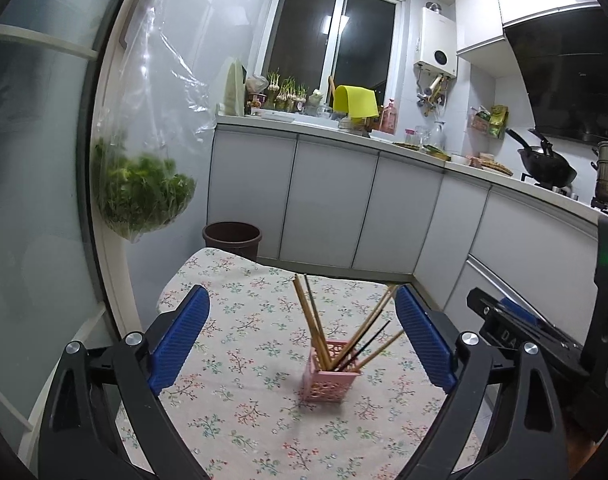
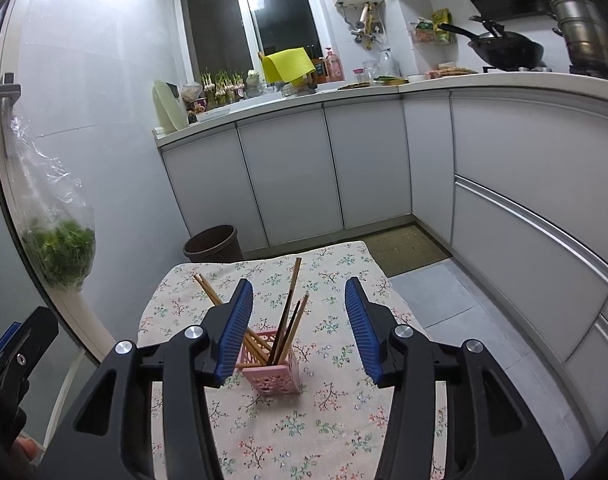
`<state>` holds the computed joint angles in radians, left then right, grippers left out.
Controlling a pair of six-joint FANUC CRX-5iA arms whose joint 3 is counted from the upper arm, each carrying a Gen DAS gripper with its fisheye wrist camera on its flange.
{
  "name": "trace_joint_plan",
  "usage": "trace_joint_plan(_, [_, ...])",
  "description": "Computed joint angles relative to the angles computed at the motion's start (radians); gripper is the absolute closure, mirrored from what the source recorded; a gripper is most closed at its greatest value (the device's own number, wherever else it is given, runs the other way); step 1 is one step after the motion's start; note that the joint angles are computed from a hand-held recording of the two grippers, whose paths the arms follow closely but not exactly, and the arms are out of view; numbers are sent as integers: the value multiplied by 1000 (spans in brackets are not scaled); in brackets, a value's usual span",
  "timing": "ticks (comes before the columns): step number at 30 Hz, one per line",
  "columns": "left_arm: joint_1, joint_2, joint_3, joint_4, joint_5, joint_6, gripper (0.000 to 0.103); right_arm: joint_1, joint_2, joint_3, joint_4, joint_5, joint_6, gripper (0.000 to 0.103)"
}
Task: Organize utensils
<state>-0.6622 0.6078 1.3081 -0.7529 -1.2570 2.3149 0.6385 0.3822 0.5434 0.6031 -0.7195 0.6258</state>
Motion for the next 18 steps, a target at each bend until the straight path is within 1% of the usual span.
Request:
trace_joint_plan(1, [-8,0,5,-9,-7,3,9,0,-17,-24,5,10,-14,48])
trace_joint_plan(2, [-15,-1,7,-18,-13,6,7,-1,-39,-57,15,23,-35,42])
trace_joint_plan(3, [-22,-1,10,-24,-21,5,7,0,-58,-90,33,36,-60,38])
trace_joint_plan(5, [-32,7,28,-22,-42,-6,7,1,-98,-156,70,61,-109,38])
trace_joint_plan(7, [-45,5,26,-21,-56,-11,7,5,-131,-198,70,61,-122,37])
trace_joint_plan(8, [-53,-4,12,-30,-56,-3,7,6,-142,-211,64,62,-124,36])
trace_joint_plan(10, [-68,-20,-15,-51,-58,15,7,10,-173,-254,75,63,-145,29])
trace_joint_plan(12, [-84,-49,-65,-65,-45,37,7,16,-210,-321,132,79,-206,21])
trace_joint_plan(13, [-87,-59,-82,-61,-37,41,7,21,-225,-347,158,82,-227,19])
trace_joint_plan(14, [-92,-82,-122,-53,-18,52,7,26,-241,-378,190,81,-253,13])
trace_joint_plan(15, [-98,-92,-138,-54,-13,62,7,30,-256,-405,222,80,-282,10])
trace_joint_plan(18, [-114,-126,-192,-51,-5,94,7,40,-306,-493,312,75,-387,7])
